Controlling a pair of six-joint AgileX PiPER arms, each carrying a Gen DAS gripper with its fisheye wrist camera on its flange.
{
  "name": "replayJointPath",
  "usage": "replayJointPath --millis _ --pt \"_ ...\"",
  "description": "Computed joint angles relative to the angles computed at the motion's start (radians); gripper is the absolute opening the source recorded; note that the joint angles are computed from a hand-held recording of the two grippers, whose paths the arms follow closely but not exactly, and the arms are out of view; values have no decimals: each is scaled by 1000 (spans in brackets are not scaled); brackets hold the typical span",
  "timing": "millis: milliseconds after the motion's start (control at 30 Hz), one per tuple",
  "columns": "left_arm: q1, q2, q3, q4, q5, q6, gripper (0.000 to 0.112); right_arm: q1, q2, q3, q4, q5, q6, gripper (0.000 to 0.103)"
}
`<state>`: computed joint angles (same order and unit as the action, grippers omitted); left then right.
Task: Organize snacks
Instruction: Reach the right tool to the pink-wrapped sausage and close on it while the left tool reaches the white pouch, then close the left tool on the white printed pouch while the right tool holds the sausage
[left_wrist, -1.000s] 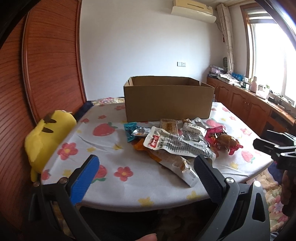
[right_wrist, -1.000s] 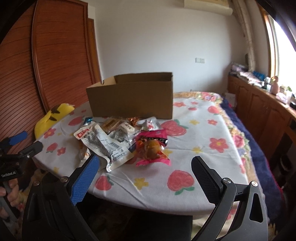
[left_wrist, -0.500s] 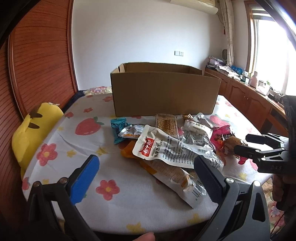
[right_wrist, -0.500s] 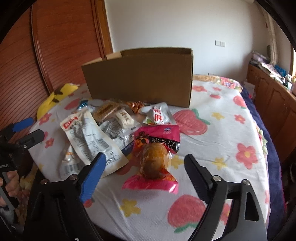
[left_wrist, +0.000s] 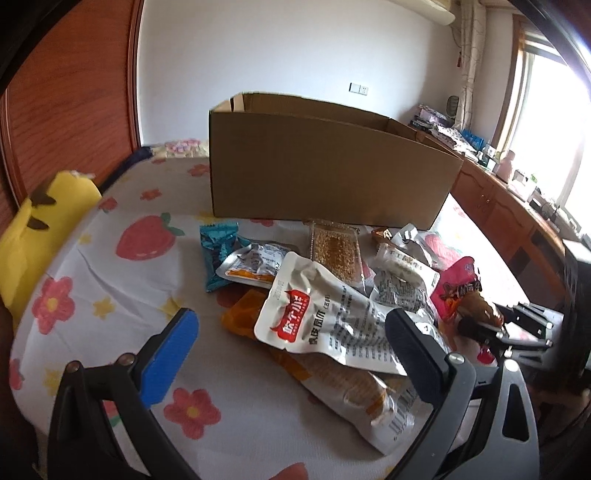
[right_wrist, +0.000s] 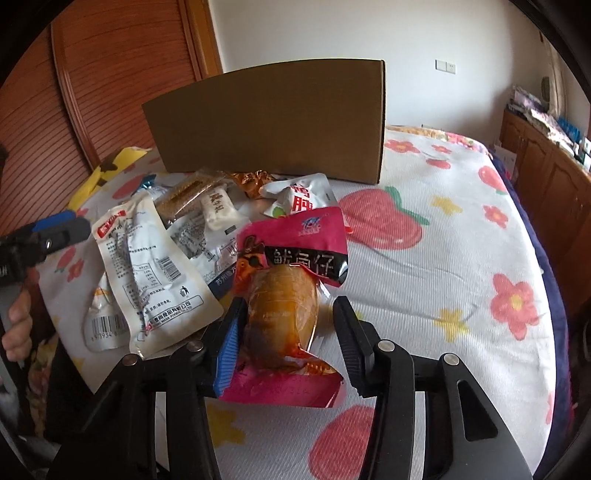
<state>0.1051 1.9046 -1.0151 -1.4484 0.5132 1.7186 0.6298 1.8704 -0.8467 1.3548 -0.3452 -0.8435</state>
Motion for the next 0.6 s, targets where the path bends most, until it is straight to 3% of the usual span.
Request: replayJointPath --millis 233,333,600 --pt "35 45 -51 91 76 -99 92 48 34 -26 96 -83 -105 49" --pt "58 58 -62 112 120 -126 76 53 38 -27 91 -96 -101 49" --pt "73 96 -96 137 151 -197 37 55 38 -28 97 -95 -106 49"
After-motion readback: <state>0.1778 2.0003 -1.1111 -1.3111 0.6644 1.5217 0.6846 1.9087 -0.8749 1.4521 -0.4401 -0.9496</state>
